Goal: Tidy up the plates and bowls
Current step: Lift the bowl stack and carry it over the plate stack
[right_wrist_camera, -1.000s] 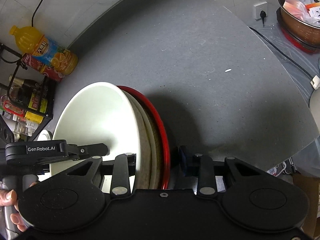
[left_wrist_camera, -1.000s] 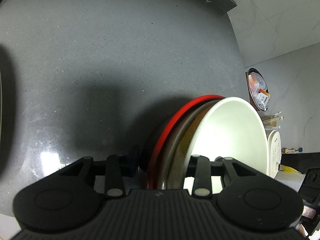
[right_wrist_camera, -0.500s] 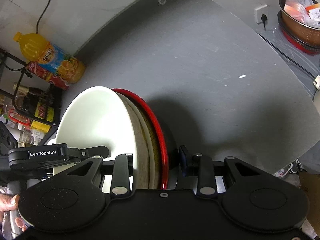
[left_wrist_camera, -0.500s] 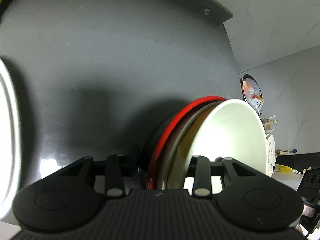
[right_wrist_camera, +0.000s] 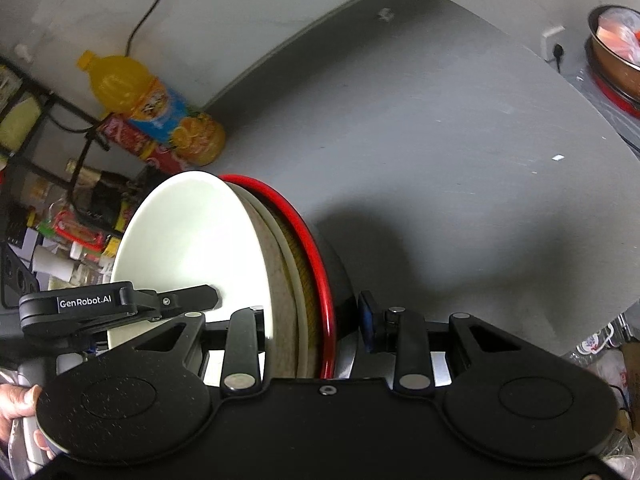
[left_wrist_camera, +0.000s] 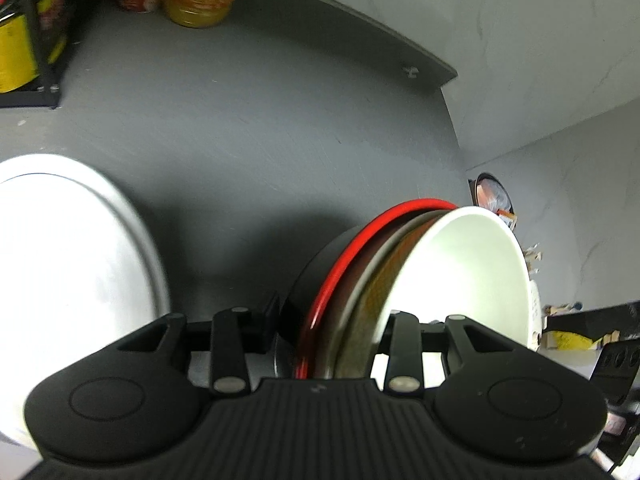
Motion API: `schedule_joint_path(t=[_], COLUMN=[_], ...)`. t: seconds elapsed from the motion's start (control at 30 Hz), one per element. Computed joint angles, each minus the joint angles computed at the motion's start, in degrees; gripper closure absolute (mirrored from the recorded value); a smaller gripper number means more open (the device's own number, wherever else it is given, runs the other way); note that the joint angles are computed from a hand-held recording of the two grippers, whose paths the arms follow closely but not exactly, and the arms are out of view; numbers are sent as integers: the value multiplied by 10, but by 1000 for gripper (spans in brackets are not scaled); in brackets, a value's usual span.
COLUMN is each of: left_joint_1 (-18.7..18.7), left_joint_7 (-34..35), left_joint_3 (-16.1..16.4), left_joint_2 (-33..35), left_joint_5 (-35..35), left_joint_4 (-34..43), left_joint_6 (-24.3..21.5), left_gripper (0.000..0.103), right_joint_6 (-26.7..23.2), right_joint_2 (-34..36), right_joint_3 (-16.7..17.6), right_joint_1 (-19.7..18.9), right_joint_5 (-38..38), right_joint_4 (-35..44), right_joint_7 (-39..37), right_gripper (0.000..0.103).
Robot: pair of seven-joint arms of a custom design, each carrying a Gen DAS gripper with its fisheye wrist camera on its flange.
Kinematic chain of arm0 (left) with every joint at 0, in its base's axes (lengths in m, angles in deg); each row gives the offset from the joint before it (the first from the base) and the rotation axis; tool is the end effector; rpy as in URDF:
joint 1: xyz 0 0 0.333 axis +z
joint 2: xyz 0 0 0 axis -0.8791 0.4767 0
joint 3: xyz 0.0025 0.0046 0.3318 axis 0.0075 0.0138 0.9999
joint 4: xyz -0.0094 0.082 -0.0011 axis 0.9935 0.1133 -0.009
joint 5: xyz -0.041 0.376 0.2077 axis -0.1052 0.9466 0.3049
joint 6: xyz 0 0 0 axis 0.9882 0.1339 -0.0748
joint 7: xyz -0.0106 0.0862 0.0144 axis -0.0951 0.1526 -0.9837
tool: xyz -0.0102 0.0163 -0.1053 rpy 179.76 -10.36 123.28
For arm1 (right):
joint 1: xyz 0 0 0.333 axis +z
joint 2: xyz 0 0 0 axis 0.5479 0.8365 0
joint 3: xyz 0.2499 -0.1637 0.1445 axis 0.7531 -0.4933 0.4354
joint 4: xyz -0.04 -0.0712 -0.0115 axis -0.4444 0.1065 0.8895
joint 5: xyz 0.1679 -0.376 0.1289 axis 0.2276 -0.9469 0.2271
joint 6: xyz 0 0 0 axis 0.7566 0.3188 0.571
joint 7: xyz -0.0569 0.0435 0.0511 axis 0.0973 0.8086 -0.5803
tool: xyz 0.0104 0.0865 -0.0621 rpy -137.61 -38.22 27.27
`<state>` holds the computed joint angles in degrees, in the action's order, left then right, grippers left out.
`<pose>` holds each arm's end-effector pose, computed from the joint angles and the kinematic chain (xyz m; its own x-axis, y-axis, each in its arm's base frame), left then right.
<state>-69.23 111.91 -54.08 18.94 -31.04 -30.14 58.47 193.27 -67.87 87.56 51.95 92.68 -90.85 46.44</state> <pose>0.6438 -0.3020 0.4051 -0.0894 -0.8595 0.5032 -0.9820 -0.0082 -0.1885 0.5233 0.2310 0.4233 -0.3490 -0.7914 -0.5018 -0.7966 0.5326 -0.2860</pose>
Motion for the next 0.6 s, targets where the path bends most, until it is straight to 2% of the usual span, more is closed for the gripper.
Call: schedule_joint_path(t=[0.23, 0.6], left_joint_1=[24, 47], left_joint_7=[29, 79], left_joint_3=[9, 40], left_joint_2=[-36, -82], left_joint_5=[-40, -87], left_joint_4=[-33, -66], left_joint_6=[7, 9], left_gripper=[66, 66], right_joint_6=[-2, -19], right_joint_2=[24, 81], right_joint_3=[10, 5], right_joint_1=[9, 45], right_joint_5=[-52, -82], right_joint_4=[41, 129], right_joint_7=[51, 64], right_gripper=[71, 71])
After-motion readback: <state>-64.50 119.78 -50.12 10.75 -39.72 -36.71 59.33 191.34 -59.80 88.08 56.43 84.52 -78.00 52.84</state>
